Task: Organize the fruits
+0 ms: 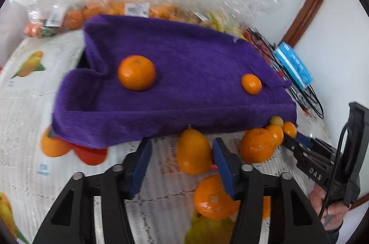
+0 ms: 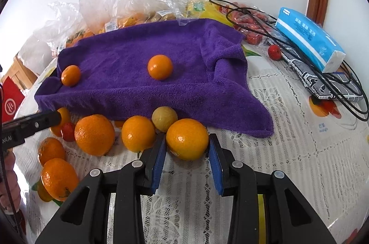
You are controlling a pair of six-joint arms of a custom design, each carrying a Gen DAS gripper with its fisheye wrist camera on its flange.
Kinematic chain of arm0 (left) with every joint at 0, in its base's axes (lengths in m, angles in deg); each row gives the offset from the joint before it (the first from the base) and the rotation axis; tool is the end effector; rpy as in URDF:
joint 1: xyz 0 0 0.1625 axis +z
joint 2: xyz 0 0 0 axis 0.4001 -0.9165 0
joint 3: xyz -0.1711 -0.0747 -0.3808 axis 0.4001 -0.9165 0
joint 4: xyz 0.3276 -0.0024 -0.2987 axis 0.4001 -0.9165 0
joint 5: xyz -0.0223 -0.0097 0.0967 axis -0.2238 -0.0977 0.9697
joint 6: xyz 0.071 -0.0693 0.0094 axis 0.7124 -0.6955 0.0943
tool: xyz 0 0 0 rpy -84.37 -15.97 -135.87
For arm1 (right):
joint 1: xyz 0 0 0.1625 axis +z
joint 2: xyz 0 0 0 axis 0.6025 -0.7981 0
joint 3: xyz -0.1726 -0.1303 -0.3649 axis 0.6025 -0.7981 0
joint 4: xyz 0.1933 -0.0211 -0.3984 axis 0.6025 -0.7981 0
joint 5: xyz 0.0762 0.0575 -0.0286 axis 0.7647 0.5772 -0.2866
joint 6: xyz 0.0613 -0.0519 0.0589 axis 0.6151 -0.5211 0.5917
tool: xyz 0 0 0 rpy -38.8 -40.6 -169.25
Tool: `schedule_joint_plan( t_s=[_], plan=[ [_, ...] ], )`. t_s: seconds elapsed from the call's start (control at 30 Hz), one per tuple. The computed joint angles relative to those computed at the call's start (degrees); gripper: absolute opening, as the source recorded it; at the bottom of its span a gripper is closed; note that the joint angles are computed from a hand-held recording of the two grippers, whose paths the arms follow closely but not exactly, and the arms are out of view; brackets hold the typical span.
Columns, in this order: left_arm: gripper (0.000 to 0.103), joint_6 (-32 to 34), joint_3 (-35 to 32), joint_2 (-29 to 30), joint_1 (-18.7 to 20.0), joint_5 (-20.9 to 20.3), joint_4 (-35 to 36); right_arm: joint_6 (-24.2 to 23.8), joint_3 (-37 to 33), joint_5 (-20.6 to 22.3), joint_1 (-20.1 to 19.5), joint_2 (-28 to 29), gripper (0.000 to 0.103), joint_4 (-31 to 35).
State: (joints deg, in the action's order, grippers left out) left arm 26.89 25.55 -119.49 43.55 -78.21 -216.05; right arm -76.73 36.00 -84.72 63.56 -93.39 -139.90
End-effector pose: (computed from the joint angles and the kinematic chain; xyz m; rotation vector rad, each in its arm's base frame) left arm -0.0908 -0.7036 0.2040 0.2782 2.5444 -0.7443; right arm 0.2142 -0.7129 0.0523 0.4276 -2.4174 0.6867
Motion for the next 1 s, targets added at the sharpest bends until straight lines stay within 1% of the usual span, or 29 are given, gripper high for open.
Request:
schedule_joint_plan(
  t_s=[0.03,0.07,0.13,0.27,0.4,0.47,0.57,0.8,0.87,0.97,1.0],
  plan=[
    [0.048,0.2,-0.05,0.32,0.06,0.26,-0.09,0.23,-0.02,0.17,-0.08,0.01,0.036,0.04],
    [0.041,-0.04,-0.2,0.55,-0.02,1.21,0.42,0.26,0.12,0.61,-0.19,-0.1,0.036,-0.26],
    [0.035,0.44,-0.07,0.64,-0.23,2.09,0.35,0.88,0.61,2.07,-0.67,-0.56,0.036,-0.49],
    [0.034,0.8,-0.09,0.77,-0.31,2.78,0.36,1.11,0.79,2.7,-0.87,-0.74,0.036,-0.65],
    [0.034,1.41,-0.67,1.68,-0.79,4.81,0.05,0.75,0.18,1.3,-0.44,-0.29,0.036,-0.3],
    [0.034,2.47,-0.55,1.88,-0.78,4.36,-0.92,0.31,-0.08,0.43,-0.13,0.05,0.037,-0.5],
    [0.032,3.68,-0.01,1.97,-0.92,4.59,-2.08,0.76,0.42,1.52,-0.38,-0.34,0.036,-0.46],
    [0.032,2.92,0.29,1.6,-0.4,2.53,-2.97,2.34,1.81,2.51,-0.85,-1.18,0.036,-2.85],
    [0.031,2.98,0.53,1.18,-0.34,1.68,-3.12,2.14,2.15,2.83,-0.81,-1.34,0.036,-3.71],
    [0.031,4.1,1.42,0.57,-0.55,0.97,-5.13,0.97,2.85,3.73,-0.78,-1.63,0.036,-5.49],
    [0.029,4.52,1.73,0.35,-0.62,0.56,-5.7,0.59,3.06,3.92,-0.78,-1.69,0.036,-6.09]
  ],
)
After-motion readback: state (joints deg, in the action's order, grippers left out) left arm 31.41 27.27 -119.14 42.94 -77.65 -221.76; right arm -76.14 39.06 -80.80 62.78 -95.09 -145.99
